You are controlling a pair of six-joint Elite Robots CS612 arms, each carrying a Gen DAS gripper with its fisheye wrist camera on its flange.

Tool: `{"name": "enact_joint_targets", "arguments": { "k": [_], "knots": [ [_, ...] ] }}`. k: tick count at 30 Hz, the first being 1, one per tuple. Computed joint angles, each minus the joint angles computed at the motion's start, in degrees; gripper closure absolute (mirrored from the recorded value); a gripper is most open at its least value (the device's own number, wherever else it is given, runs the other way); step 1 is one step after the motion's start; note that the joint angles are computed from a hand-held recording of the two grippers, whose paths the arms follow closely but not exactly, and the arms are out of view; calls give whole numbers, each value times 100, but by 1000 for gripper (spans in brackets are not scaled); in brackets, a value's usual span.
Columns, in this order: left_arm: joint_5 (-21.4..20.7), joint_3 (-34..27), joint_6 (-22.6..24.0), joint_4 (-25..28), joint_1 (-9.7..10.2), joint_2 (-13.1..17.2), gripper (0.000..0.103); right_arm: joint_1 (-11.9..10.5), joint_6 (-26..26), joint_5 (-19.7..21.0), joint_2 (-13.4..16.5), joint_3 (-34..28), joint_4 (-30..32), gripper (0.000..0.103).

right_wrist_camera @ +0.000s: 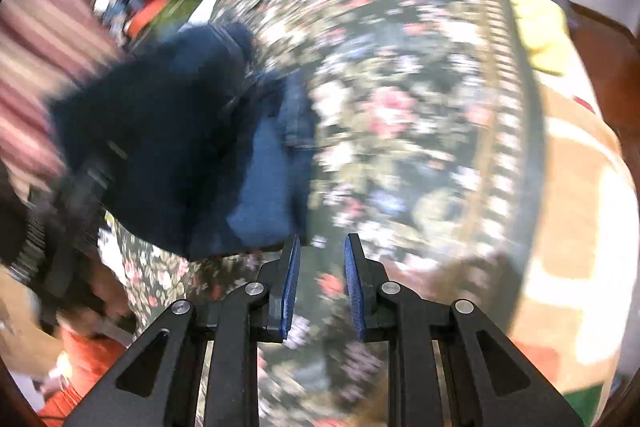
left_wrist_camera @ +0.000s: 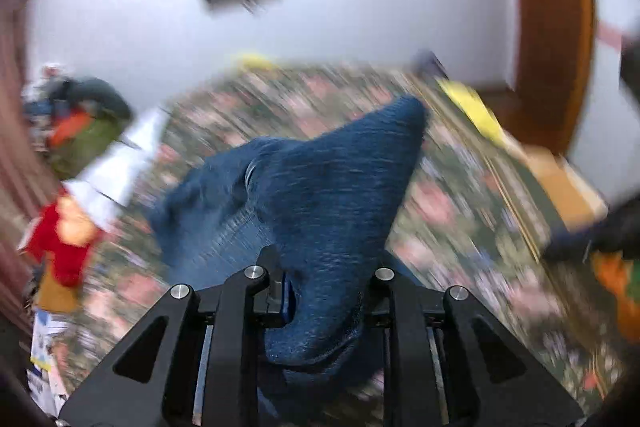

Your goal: Fold large clothes

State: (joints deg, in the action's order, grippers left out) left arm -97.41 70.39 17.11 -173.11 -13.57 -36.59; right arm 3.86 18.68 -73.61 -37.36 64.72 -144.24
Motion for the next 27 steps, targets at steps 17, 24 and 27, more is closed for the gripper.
{"name": "enact_joint_targets", "arguments": {
  "k": [17,24,27],
  "knots": [
    [-484,729,-423,12,336,-584,14,195,-627,-17,-282,219,-734,85],
    [87,105,-1094,618,614,-228,12,493,-1202,-220,221,-770,-280,85],
    [21,-211,-1256,1455,656,-8,12,615,-1508,-741,593,-1365,332,85]
  ]
}}
